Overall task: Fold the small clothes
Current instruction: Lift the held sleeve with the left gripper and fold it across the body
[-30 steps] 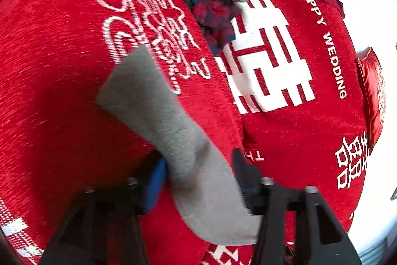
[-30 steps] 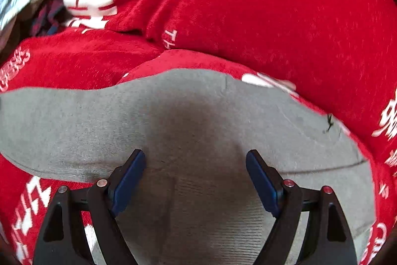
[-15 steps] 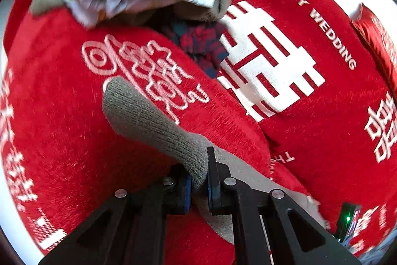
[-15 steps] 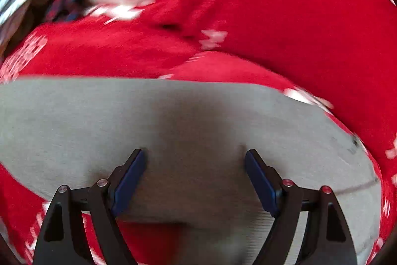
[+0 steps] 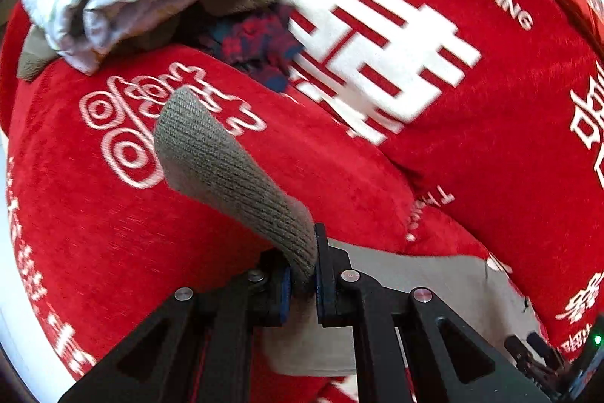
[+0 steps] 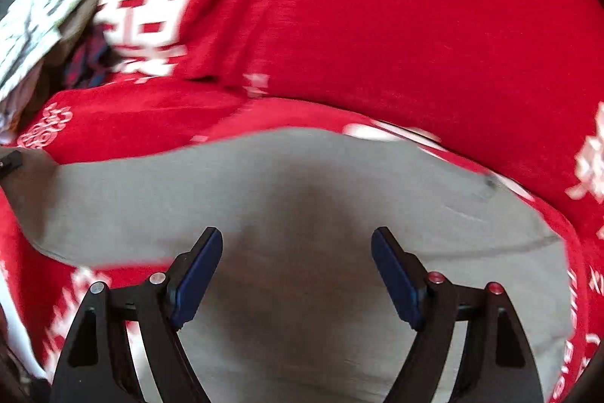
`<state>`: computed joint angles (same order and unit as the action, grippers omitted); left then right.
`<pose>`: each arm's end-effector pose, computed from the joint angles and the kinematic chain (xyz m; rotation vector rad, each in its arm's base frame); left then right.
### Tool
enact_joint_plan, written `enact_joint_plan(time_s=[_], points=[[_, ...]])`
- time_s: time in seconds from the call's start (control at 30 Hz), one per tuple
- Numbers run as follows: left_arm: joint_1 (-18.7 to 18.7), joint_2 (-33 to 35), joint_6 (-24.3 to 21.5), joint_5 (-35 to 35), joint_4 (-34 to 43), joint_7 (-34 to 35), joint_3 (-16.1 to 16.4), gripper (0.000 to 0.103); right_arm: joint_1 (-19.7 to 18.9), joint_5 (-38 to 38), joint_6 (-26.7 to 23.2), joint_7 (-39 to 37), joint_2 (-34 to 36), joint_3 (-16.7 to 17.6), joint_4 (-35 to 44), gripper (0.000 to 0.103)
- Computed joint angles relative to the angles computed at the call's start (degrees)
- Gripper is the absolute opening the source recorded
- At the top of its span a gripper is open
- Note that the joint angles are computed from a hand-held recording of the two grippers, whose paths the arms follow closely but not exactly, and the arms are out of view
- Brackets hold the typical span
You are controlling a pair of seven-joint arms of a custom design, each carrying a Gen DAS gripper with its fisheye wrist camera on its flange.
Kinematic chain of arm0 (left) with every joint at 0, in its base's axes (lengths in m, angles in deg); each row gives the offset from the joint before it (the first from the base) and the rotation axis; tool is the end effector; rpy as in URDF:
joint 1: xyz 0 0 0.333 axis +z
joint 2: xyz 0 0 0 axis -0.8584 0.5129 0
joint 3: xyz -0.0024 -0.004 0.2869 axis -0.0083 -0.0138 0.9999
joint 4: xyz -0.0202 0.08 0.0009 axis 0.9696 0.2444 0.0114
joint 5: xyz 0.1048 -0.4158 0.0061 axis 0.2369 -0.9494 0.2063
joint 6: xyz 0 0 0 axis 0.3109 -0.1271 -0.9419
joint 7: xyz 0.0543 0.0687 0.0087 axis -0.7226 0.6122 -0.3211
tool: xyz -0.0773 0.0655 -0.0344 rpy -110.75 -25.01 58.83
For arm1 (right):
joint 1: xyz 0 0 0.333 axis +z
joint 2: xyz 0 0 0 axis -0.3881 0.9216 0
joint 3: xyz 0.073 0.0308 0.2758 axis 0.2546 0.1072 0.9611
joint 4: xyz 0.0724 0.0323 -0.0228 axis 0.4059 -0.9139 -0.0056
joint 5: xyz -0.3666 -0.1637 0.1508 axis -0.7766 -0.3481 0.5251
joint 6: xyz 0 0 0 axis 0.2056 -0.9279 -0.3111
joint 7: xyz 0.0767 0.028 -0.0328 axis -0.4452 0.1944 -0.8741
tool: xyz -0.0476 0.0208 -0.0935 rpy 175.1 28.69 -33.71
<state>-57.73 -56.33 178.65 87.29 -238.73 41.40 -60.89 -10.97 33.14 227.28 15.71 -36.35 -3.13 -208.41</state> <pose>0.3624 -0.0875 0.4974 -2.3903 0.8784 -0.8062 0.5217 0.0866 0.4968 -2.2224 1.3578 -0.4897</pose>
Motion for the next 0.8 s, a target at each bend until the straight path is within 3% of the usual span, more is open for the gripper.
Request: enact_joint_plan(time_s=[0.23, 0.33, 0.4, 0.5, 0.57, 0.67, 0.8], points=[[-1.1, 17.3, -2.5, 1.0, 13.4, 0.2, -2.8, 0.010, -7.5, -5.0, -0.9, 2.1, 0.5, -2.9, -1.3, 0.084], [-2.3, 24.5, -4.5, 2.6, 19.5, -0.9, -3.8, 0.010, -7.3, -0.3, -3.2, -1.1, 1.5, -5.6, -0.4, 0.084], [-3.6, 28.7, -5.4, 4.1, 23.5, -1.4, -4.4, 0.010, -8.5, -1.2, -0.8, -0.9, 0.1, -4.6, -1.6, 0.084], [-5.7, 33.9, -7.8, 7.7, 29.2, -1.9, -5.6, 0.010, -6.6, 5.6, 1.6, -5.5, -2.6, -7.8, -3.1, 0.084], [-7.1, 37.8, -9.9, 10.1, 33.5, -2.1, -6.3, 0.010, -8.0, 4.9, -0.9, -5.9, -2.1, -7.6, -2.3, 0.084], [-9.5, 44.4, -13.6, 12.9, 40.3, -2.6, -6.9, 0.010, -10.5, 1.4, 0.2, -6.2, -1.8, -6.7, -3.4, 0.084], [-13.1, 51.7, -17.9, 15.8, 48.0, -3.3, -6.7, 0.010, -10.6, 6.3, -2.0, -11.0, -1.6, -10.4, -3.1, 0.083]])
